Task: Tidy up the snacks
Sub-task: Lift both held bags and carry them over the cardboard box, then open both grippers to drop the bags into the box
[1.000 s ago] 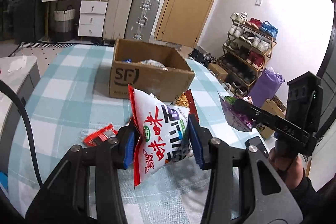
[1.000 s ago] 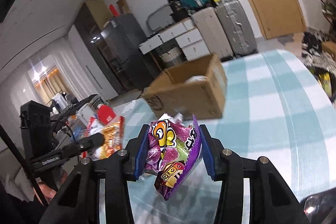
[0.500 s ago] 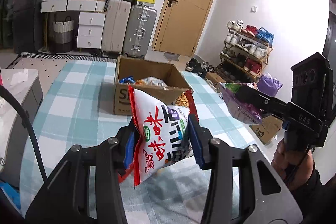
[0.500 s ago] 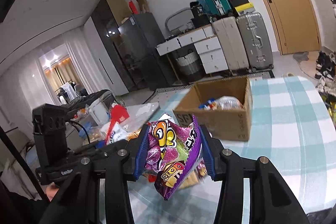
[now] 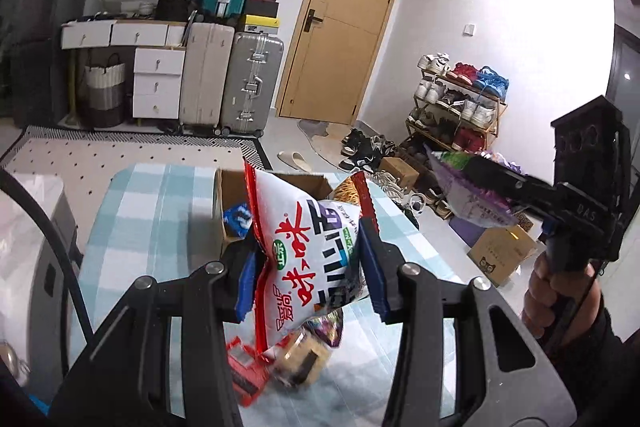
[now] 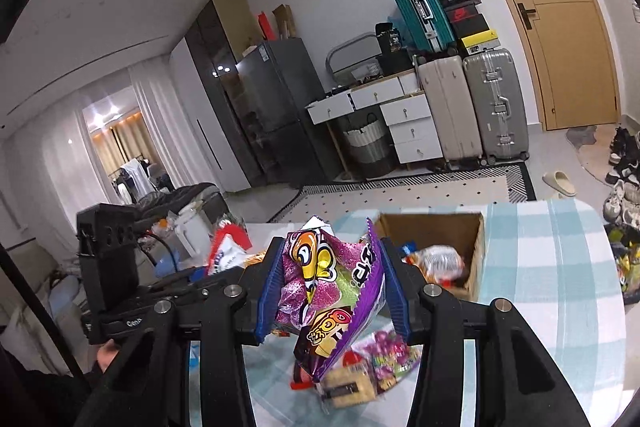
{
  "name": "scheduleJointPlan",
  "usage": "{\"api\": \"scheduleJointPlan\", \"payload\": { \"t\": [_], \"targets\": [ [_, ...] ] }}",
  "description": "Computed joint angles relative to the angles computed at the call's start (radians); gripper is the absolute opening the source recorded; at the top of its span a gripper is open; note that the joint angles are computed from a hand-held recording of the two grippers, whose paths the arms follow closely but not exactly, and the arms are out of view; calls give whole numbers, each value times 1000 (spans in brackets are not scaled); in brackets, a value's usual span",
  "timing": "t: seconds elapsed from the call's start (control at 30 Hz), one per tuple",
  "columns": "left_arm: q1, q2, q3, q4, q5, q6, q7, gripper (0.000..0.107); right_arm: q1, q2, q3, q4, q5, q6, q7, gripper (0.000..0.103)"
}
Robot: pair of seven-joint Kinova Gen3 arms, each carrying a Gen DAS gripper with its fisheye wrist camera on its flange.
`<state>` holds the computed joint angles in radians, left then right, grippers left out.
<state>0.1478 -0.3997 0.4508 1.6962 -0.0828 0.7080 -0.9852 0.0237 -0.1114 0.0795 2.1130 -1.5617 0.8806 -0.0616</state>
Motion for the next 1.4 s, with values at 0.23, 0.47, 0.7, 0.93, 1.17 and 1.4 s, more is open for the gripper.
{"api": "scheduleJointPlan", "payload": {
  "t": [0.23,0.47,0.7,0.93,1.17,1.4],
  "targets": [
    [38,123,-82,-185,15,90,-61,41,-16,13,-6,-146,85,-14,-126,46],
    [80,304,-72,-440,-102,226,-31,42,-49,66,-26,-303,195,-64,-257,46],
    [183,483,-105,-655,-264,321,48,42,-70,114,-60,-393,258,-165,-315,46],
    [282,631,-186,-824,-317,407,30,42,-28,261,-108,-526,326,-146,-435,46],
    [336,757,-273,-889,-287,429,-6,42,-6,387,-180,-617,446,-171,-543,46],
    [334,870,-334,-934,-185,418,-70,42,16,479,-243,-671,550,-196,-617,46]
  ]
}}
